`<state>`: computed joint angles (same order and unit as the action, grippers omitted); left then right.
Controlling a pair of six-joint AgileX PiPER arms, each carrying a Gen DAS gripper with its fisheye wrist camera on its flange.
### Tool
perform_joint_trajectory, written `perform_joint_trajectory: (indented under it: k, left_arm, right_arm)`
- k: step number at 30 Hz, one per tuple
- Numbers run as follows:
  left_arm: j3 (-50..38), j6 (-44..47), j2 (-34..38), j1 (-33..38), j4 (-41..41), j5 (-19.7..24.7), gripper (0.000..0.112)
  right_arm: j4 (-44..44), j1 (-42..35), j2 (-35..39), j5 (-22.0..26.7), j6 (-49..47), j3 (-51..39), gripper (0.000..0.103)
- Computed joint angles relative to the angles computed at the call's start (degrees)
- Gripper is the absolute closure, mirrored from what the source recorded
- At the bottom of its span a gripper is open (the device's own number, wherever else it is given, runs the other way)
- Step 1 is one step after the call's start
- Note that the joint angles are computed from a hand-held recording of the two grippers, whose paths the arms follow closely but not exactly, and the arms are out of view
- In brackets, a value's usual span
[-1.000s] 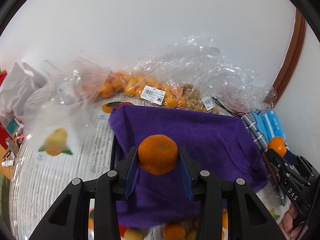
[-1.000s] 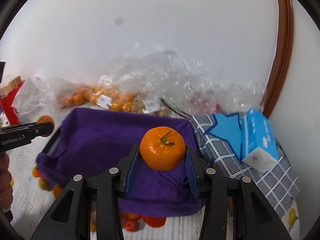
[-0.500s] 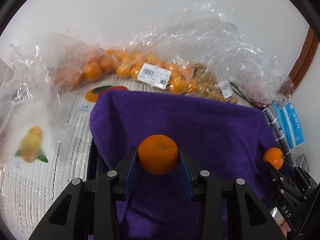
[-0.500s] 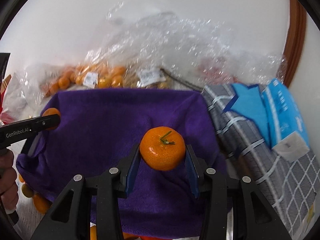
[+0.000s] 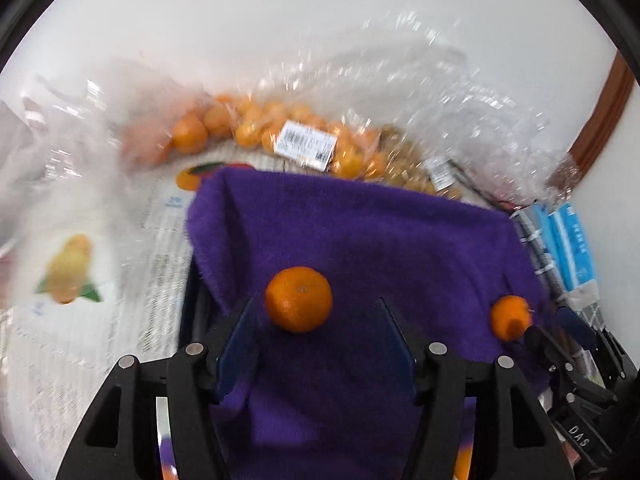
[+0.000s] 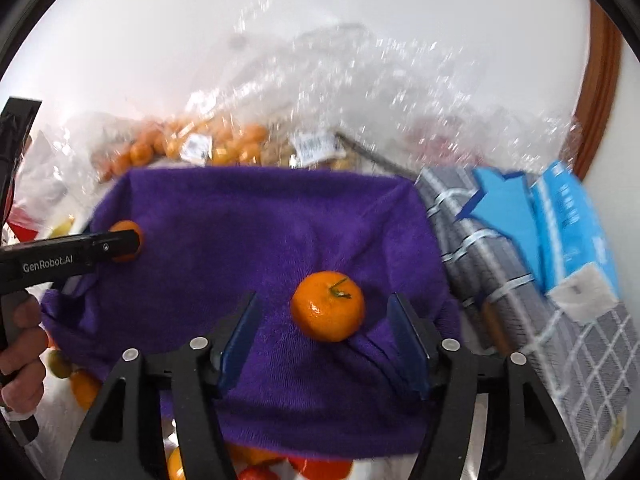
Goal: Organize fruits
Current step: 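Withdraw the right tool from the tray back toward the fruit row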
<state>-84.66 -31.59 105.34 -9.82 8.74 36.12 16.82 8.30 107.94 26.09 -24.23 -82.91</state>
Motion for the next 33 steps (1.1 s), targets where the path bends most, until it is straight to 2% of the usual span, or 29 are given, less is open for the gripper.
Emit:
perform_joint_trajectory:
  k: [5,9,11,16,20,24,30,33]
  left_arm:
    - [9.0,-12.1,-11.9,-4.3,10.1,0.4,0.053]
    - [15.5,-17.4,-20.5,-7.9,13.0,1.5,0.053]
    - [17.9,-19.7,-23.9,-10.4,14.5,2.8,0.053]
    - [22.1,-26.8,-31.7,-20.4,19.1,8.3,0.053]
    - [23.4,-36.6,-35.4,-31.4,27.8,16.1,0.053]
    - [24.8,-45.0,-38.4,-41.1,32.4,22.9,0.053]
    - [26.2,-52.7,-41.4,-49.6,34.9,29.5,0.053]
    - [27.3,-56.2,-42.4,-53.5,36.8,32.0,0.053]
  right_arm:
    - [1.0,-0.5,-11.9,-1.7,0.1,9.2,0.031]
    - [0.3,-1.9,-20.9,1.0,2.6,15.0,0.031]
    - [5.1,-4.2,-25.8,2.7,-1.5,18.6,0.031]
    - [14.8,-10.0,-36.3,9.0,-10.1,25.5,0.031]
    - [15.6,-12.0,-45.1,12.5,-11.5,30.3,0.031]
    - [18.6,-15.3,-52.5,16.3,-15.1,34.3,0.030]
    - [23.6,-21.9,-59.7,24.6,-19.8,37.5,0.030]
    - [24.2,-23.0,-62.3,26.8,-20.9,38.9,0.030]
